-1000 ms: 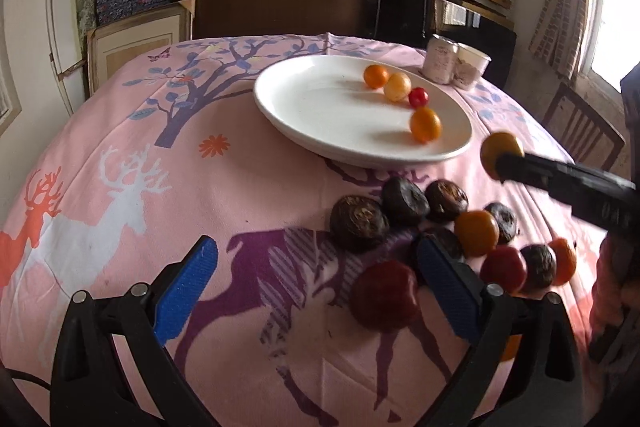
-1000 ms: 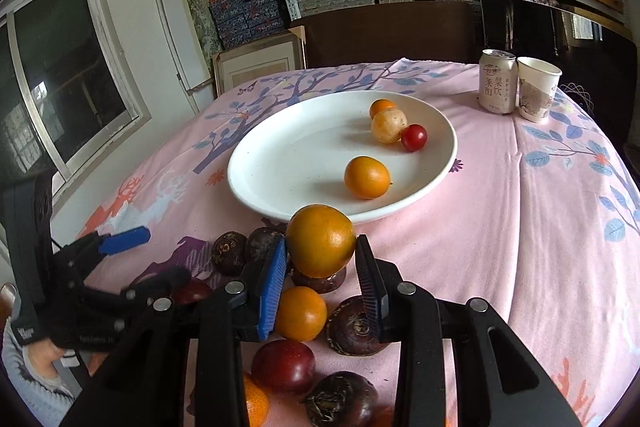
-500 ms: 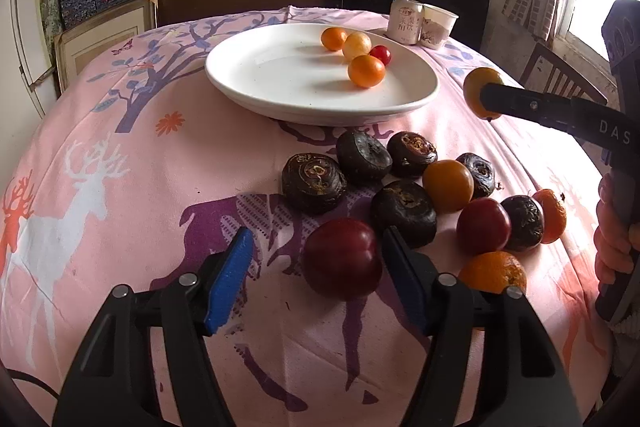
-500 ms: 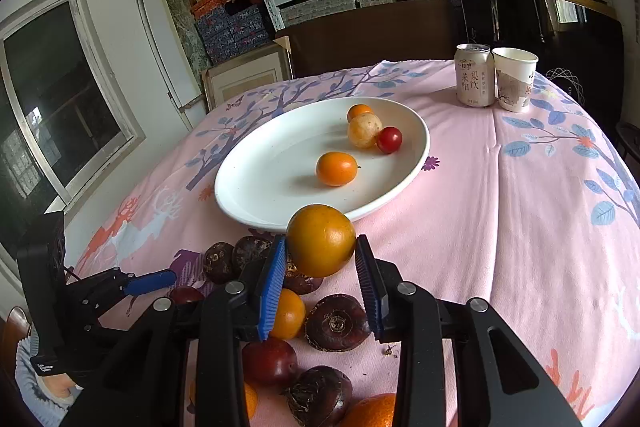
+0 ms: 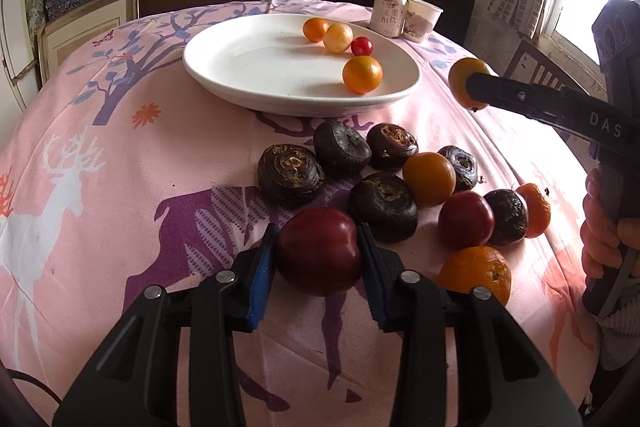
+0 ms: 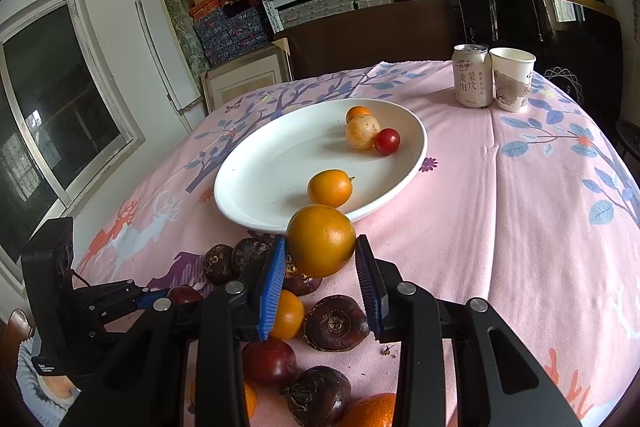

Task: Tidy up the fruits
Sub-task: 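Place the tangerine and red plum on the white plate, opening both tools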

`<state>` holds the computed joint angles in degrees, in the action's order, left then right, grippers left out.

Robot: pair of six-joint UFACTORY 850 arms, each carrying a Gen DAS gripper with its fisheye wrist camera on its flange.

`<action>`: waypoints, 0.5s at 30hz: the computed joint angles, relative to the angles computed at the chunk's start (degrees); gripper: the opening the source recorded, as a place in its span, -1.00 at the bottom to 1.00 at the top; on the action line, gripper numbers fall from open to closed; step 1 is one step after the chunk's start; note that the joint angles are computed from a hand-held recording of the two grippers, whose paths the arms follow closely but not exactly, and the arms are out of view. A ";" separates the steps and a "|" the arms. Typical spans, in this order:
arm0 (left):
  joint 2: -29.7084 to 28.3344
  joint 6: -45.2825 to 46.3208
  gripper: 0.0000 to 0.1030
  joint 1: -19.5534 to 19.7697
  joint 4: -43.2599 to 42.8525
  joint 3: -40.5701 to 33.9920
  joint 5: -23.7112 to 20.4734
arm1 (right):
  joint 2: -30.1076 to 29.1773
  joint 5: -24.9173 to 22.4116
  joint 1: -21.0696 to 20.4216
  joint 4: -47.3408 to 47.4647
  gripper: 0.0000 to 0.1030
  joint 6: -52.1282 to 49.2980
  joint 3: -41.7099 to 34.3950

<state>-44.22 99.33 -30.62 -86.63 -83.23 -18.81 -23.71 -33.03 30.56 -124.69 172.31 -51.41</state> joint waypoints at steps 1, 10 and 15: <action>0.35 2.24 -0.25 0.08 -2.57 0.39 -0.15 | 0.08 -0.17 -0.04 -0.18 -0.31 0.25 0.12; -1.21 -4.68 -0.25 -0.22 1.35 -7.05 1.61 | 0.46 2.30 -1.73 -1.77 -0.31 1.02 -0.84; -7.08 -25.96 -0.25 -1.38 19.85 -18.27 2.56 | -1.68 6.20 -3.39 0.29 -0.31 -4.59 -5.46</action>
<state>-51.30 73.37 -32.00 -66.78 -101.50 -16.24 -25.38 -26.83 27.17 -124.40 167.72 -56.86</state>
